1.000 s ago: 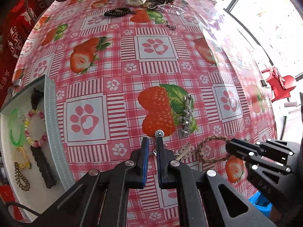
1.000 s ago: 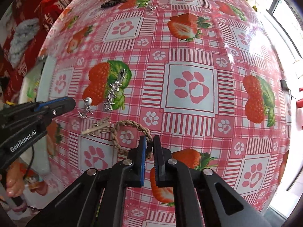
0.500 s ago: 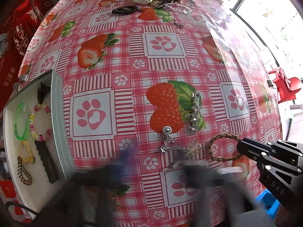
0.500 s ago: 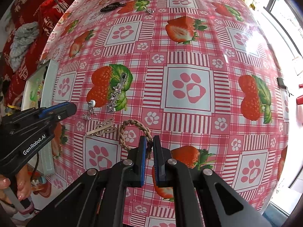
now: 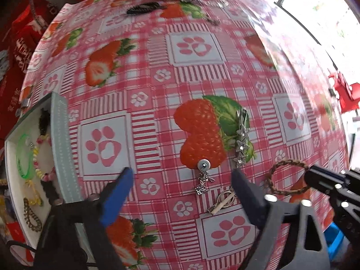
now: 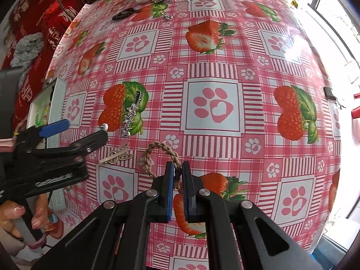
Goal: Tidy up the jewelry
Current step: 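Lift the charm pendant with the left gripper while the right lifts the rope bracelet toward the tray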
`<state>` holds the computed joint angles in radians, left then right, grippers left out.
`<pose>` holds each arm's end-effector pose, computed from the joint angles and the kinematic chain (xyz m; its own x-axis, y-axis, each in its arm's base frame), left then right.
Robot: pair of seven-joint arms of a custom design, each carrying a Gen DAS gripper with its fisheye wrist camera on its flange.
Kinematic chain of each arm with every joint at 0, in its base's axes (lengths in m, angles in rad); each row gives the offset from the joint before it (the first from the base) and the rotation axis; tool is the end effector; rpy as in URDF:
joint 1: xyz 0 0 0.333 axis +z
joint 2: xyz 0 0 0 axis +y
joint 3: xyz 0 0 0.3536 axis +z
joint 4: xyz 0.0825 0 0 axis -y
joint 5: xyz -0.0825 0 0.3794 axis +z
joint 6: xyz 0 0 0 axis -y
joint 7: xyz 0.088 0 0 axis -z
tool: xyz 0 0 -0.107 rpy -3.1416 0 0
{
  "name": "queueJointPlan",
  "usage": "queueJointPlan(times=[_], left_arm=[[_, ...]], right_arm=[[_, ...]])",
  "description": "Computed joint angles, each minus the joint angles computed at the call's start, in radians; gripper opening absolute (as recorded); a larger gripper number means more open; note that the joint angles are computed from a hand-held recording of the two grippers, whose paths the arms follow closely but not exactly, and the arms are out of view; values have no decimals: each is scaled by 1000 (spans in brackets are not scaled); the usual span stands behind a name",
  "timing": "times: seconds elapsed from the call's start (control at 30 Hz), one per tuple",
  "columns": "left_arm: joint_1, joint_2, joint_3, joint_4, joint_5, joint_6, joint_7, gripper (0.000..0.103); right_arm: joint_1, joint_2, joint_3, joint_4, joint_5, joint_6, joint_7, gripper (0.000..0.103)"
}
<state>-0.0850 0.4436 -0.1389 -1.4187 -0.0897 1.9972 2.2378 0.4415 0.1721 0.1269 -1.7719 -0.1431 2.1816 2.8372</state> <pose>0.6995 -0.1452 0.4957 -0.7476 -0.6634 0.0309 -0.6555 0.7296 -0.1951 0.5415 0.3333 0.5235 -0.5683 -0.8008 -0.1889 -0.7827 0.5970 -0.1761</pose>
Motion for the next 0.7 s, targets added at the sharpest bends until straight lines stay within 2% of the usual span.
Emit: queueJointPlan(times=[0.07,0.13,0.2,0.27,0.37,0.4,0.7], left_arm=[[-7,-1,1,-17,16,21,7,87],[-9,-1,1,-26,21,33,12,76],[-8,2,-1,-23,17,33,19,76],[-6,3,-5,-22,10,30,32,68],[-2,-13,-12,-42,-3,39,65,37],[-2,-19,-13,-49,-5,41,74,19],[25,-8,-11,27,-86,-54,33,18]], right_arm=[[-1,-3,0,-6,3,4,3,8],[-2,-3,0,-8,6,6,1,8],[-2,-3,0,-7,6,7,0,8],[-2,-2,0,-7,7,9,-1,8],[-2,-1,-1,-5,5,6,1,7],[-2,0,-1,-3,4,5,3,8],[0,1,-4,17,-14,-2,15,7]])
